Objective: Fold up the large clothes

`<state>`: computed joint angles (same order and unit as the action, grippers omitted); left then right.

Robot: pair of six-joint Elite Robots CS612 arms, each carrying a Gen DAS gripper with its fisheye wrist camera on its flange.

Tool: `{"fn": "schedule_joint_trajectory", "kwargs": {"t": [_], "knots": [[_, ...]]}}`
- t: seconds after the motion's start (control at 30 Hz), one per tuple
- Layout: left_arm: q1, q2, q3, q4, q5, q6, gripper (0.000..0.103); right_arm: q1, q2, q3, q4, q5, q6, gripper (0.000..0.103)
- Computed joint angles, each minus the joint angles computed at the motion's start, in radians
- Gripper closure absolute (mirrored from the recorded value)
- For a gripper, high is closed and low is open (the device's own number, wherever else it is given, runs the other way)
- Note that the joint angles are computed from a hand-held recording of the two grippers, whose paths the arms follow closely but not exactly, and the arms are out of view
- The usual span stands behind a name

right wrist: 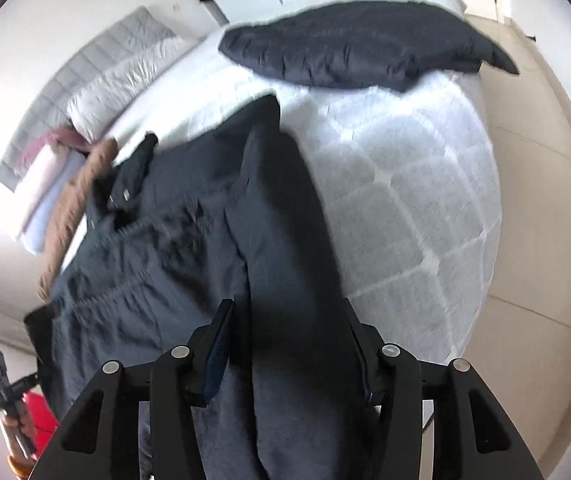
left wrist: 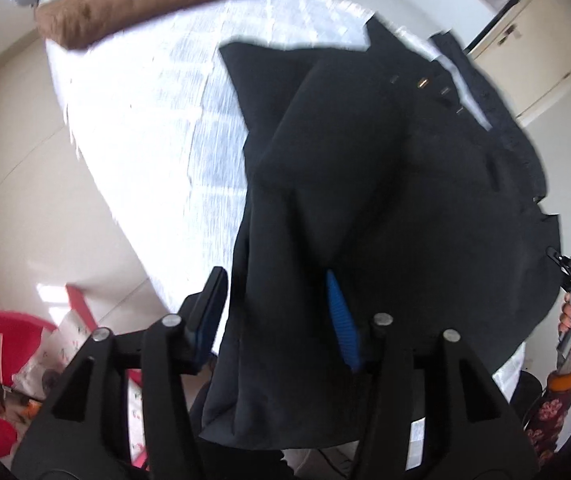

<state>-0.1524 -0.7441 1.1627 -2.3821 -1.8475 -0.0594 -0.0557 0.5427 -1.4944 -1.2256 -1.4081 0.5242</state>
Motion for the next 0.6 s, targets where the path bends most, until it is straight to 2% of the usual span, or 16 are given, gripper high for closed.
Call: {"fn": "schedule_joint_trajectory", "kwargs": {"t": [0.07, 0.1, 0.17, 0.23, 0.3, 0.33, 0.37, 0.43, 0.47, 0.5, 0.57, 0.6], "knots": [[0.001, -0.004, 0.017, -0.095, -0.006, 0.022, 0.034, 0.002, -0.001, -0.017, -0.018, -0.036, -0.018, 0.049], [0.0, 0.0, 0.018, -0.149, -0.007, 0.04, 0.033, 0.005, -0.004, -0.016, -0.04, -0.056, -0.017, 0.048], [0.0, 0.033, -0.011, -0.194, -0.012, 0.043, 0.033, 0.003, -0.005, -0.015, -0.065, -0.06, 0.009, 0.048], [0.0, 0.077, -0.07, -0.193, 0.001, -0.03, 0.033, -0.003, -0.002, 0.007, -0.115, -0.057, 0.092, 0.048], [0.004, 0.108, -0.104, -0.197, -0.044, -0.154, 0.033, -0.001, 0.003, 0.024, -0.141, -0.046, 0.14, 0.048], [0.006, 0.113, -0.102, -0.215, -0.082, -0.191, 0.038, 0.0, 0.001, 0.034, -0.133, -0.041, 0.142, 0.049], [0.007, 0.122, -0.103, -0.246, -0.12, -0.222, 0.049, 0.003, 0.0, 0.041, -0.12, -0.045, 0.136, 0.051], [0.0, 0.118, -0.08, -0.319, -0.1, -0.243, 0.08, 0.014, -0.004, 0.058, -0.106, -0.08, 0.102, 0.076], [-0.004, 0.111, -0.069, -0.335, -0.079, -0.246, 0.095, 0.016, -0.001, 0.057, -0.123, -0.081, 0.1, 0.083], [-0.004, 0.109, -0.066, -0.354, -0.077, -0.285, 0.095, 0.017, 0.005, 0.05, -0.149, -0.084, 0.111, 0.091], [-0.002, 0.106, -0.059, -0.42, -0.086, -0.339, 0.096, 0.024, 0.007, 0.043, -0.218, -0.121, 0.126, 0.094], [-0.007, 0.101, -0.053, -0.466, -0.06, -0.339, 0.096, 0.03, 0.006, 0.043, -0.256, -0.143, 0.127, 0.095]]}}
